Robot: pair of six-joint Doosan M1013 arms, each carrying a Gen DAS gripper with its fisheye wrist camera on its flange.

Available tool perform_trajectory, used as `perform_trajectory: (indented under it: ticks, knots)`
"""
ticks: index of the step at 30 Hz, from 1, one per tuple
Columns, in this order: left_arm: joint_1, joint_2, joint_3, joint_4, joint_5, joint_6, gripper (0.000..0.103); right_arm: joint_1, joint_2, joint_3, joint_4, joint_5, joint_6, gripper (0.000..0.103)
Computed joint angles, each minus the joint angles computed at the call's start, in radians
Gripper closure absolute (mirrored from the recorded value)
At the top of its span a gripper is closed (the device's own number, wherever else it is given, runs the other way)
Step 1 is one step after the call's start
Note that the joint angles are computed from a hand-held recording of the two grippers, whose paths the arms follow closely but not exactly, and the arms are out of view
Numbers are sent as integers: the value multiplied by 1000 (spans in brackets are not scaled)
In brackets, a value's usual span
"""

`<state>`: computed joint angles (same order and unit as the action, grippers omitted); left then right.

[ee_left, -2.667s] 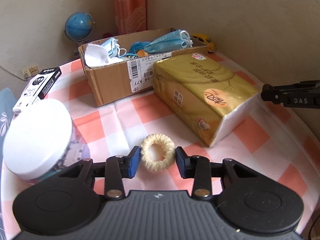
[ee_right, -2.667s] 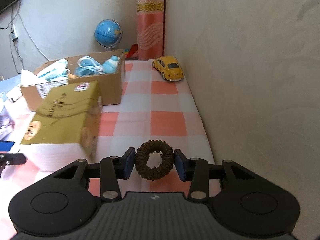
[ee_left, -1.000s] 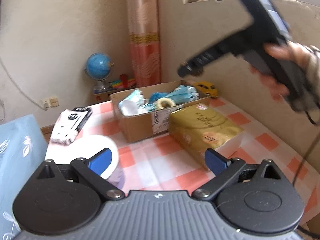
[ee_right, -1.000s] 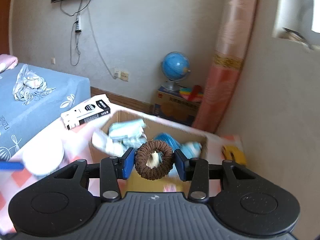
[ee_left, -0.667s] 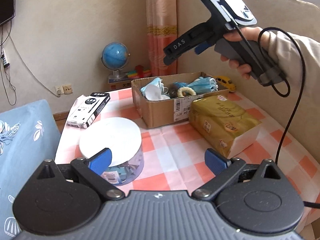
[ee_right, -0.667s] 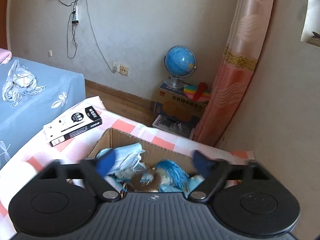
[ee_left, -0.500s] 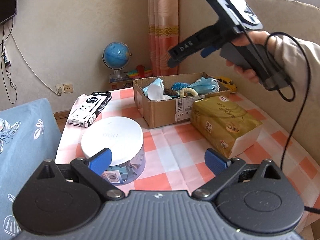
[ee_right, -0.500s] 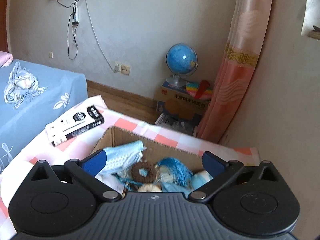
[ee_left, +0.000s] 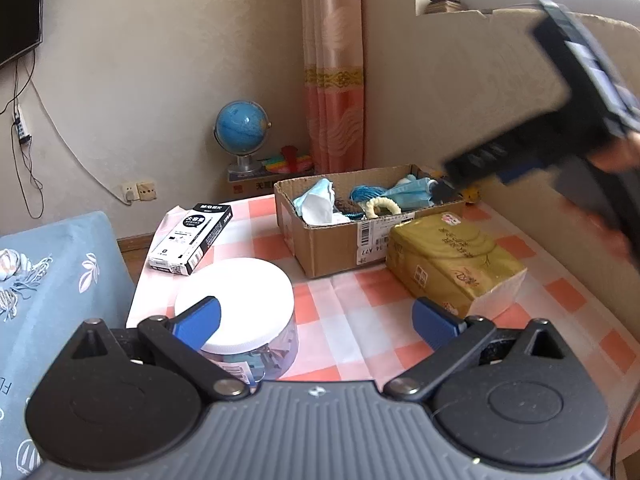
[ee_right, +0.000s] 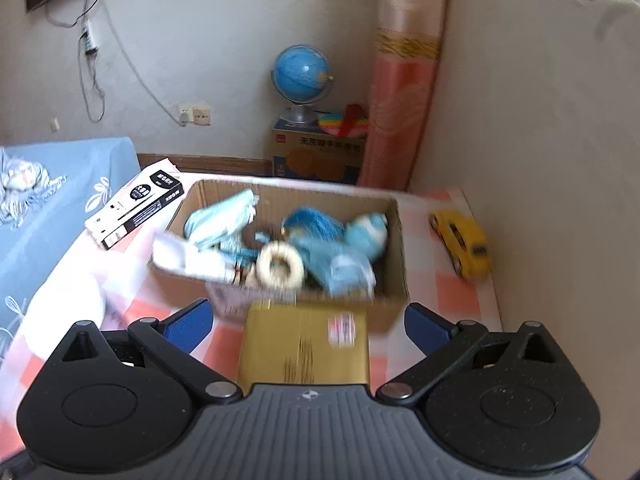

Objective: Organize soft objects

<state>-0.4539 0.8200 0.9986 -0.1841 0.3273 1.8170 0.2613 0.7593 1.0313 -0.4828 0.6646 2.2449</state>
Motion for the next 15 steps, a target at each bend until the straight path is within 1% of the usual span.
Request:
perform_trajectory:
  ticks: [1, 3, 4, 6, 8, 12, 15]
  knots:
    - [-1, 2, -8, 18, 10, -22, 1, 6, -16, 27, -8, 1, 27, 0]
    - [-6, 5, -24, 81, 30, -101, 1, 21, -41, 70, -64, 7, 97, 0]
    - [-9, 9, -41, 124, 57, -155, 1, 29, -53, 90, -94, 19, 135, 0]
    - [-11, 14, -65, 147, 92, -203, 1, 41, -70, 116, -135, 39, 203, 0]
    - [-13, 21, -95, 172, 133, -260, 1, 47, -84, 137, -145, 47, 249, 0]
    - [-22, 40, -162, 232, 219, -333, 1, 58, -106, 168, -186, 59, 358, 0]
    - [-28, 43, -183, 260, 238, -346, 1, 69, -116, 180, -250, 83, 434, 0]
